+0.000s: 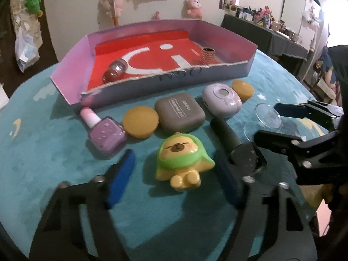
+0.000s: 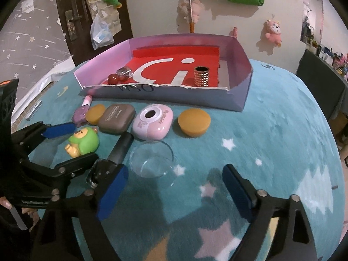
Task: Organize rigid objects
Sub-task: 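Grasp the clear glass cup with the right tool while the left tool grasps the green toy figure, then lower the cup into the pink tray and open the right tool while the left tool releases the toy there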
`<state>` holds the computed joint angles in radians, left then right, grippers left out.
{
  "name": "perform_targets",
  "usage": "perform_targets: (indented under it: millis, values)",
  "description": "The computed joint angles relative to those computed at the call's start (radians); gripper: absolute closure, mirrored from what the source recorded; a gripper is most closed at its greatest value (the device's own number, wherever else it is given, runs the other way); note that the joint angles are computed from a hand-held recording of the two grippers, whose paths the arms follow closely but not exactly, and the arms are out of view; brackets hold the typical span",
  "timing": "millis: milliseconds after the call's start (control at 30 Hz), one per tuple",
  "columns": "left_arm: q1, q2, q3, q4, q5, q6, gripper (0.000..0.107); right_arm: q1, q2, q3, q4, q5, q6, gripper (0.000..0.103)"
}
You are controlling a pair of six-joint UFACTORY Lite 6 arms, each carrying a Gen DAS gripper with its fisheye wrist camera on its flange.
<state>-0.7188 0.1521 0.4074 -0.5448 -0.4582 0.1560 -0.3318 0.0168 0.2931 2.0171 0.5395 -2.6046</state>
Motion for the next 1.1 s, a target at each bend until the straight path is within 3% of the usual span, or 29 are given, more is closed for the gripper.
perform_targets:
  millis: [167, 233, 267, 600, 1100]
  values:
    - [0.010, 0.003, -0.001, 0.100, -0.009, -0.088, 0.061, 0.033, 0.035, 0.026, 0.008, 0.000, 0.012, 0.037]
    - [0.014, -0.001, 0.004, 0.119, 0.004, -0.102, 0.062, 0.044, 0.043, 0.032, 0.005, 0.007, 0.012, 0.048]
    - [0.019, -0.004, 0.003, 0.142, 0.008, -0.119, 0.062, 0.045, 0.044, 0.032, -0.005, 0.014, 0.017, 0.059]
    - [0.012, -0.076, -0.013, 0.151, 0.032, -0.099, 0.062, 0.075, -0.058, -0.015, -0.037, 0.014, 0.051, 0.060]
    - [0.027, -0.156, -0.043, 0.133, 0.052, -0.067, 0.062, 0.072, -0.073, -0.013, -0.062, 0.020, 0.082, 0.060]
